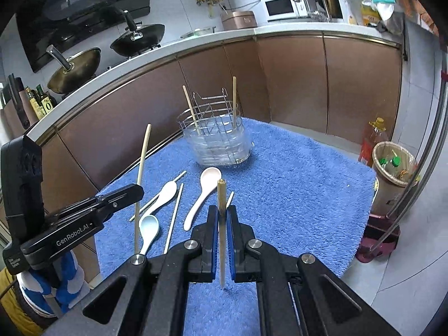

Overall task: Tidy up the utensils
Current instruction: 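Lift the chopsticks upright with the right tool while the left tool lifts its own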

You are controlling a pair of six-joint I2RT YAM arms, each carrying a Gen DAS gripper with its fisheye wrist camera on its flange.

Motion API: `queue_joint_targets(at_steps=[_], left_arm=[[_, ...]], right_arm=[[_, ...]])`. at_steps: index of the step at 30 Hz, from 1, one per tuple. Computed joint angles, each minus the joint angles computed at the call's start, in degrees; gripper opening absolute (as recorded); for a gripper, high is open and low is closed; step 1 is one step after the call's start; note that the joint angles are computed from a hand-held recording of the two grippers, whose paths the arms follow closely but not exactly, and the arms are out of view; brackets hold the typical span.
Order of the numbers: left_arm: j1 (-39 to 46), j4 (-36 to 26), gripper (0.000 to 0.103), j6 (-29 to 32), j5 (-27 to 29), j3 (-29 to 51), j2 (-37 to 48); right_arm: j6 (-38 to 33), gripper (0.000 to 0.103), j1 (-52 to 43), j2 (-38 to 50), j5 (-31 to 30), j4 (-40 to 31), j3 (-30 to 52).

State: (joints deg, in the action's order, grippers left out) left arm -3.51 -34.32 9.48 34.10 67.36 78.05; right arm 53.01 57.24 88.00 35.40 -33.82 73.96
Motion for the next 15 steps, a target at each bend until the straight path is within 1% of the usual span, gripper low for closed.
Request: queue_joint_targets(at_steps=[5,9,13,15], left_arm=[[0.35,1.08,0.004,-0.53,0.37,-1.13,-1.71],[1.55,2.20,0.004,-1.37,1.67,0.23,-0.90],[3.66,3.38,0.004,-3.14,3.48,4.46,1.95],[4.46,4.18,0.004,-4.64,4.18,7.82,4.13]], right_arm=[[-0.25,0.006,1.71,-0.44,2.47,-1.04,1.24],[-2.47,0.006,1.46,-0.46,2.85,-0.84,3.04],[-6.67,0.006,-0.43,0.08,1.97,0.25,6.08],[-9.22,0.006,-1.95,0.43,1.25,1.39,7.87]])
